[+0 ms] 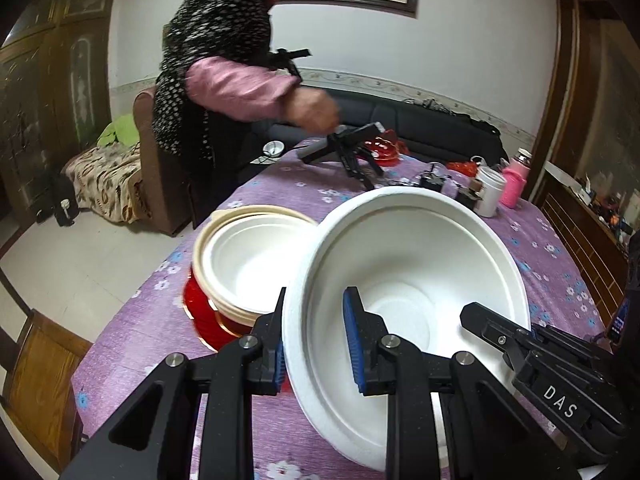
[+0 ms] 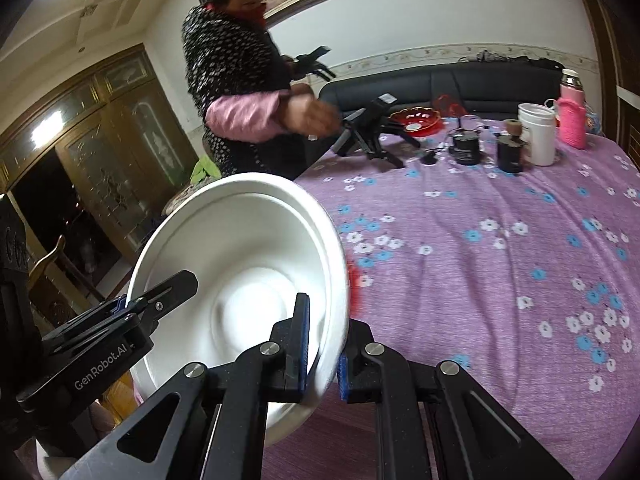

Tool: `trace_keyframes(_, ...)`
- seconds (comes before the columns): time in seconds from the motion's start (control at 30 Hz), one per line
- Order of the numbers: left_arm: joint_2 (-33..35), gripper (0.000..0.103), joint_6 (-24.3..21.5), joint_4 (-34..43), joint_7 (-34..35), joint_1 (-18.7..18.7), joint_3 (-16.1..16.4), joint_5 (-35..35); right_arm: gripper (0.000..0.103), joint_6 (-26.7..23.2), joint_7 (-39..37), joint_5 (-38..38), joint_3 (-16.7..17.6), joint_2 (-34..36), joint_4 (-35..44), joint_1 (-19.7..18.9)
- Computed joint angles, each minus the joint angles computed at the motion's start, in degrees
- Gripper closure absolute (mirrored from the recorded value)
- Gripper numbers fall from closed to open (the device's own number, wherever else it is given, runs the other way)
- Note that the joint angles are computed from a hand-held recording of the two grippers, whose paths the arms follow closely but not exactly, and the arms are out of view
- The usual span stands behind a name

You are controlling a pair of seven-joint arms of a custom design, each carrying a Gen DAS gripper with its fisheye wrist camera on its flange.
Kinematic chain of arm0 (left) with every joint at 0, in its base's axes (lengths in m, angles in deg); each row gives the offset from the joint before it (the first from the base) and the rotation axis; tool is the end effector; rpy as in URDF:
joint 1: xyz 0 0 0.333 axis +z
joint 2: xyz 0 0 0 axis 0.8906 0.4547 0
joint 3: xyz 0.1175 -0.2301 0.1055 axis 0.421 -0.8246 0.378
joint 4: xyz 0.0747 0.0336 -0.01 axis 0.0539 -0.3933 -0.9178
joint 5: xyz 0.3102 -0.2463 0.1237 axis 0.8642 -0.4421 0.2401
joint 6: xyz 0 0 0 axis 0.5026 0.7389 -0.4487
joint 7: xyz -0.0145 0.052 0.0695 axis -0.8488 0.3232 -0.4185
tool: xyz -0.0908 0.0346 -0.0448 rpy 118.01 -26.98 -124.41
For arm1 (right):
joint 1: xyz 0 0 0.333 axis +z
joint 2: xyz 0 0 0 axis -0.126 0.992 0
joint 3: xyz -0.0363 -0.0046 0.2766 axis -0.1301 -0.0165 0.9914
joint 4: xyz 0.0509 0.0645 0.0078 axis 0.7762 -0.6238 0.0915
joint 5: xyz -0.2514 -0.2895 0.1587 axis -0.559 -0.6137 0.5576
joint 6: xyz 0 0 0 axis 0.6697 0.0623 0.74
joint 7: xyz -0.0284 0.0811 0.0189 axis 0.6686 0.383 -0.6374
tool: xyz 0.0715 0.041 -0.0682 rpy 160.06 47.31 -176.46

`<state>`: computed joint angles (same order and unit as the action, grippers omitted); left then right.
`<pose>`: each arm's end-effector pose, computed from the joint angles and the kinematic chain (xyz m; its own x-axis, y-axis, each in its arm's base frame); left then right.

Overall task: Organize plates and bowls
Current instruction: 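Lift the white bowl and carry it over the bowl stack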

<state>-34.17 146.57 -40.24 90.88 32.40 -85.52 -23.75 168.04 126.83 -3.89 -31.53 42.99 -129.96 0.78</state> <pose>0.6471 -0.4033 0.4141 0.3374 -0.9334 0.1217 -0.5403 -0.2979 -0.7870 0.7327 0.2130 0.3806 0.5686 -0.7543 -0.3283 -0.6365 -0.1506 -0.7565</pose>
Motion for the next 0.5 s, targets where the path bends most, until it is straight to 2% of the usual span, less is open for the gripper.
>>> trace_keyframes(0.33,-5.64,0.079,1.84,-8.60,-4.28,2.53,-0.52,1.79,0.090,-0.41,3.83,-4.23,-0.49,2.02,2.95,2.97)
trace_keyframes(0.5,-7.26,0.079,1.89,-10.32,-4.91,3.81,-1.19,2.19,0.090,-0.41,5.05,-5.82,-0.38,2.40,3.90,3.79)
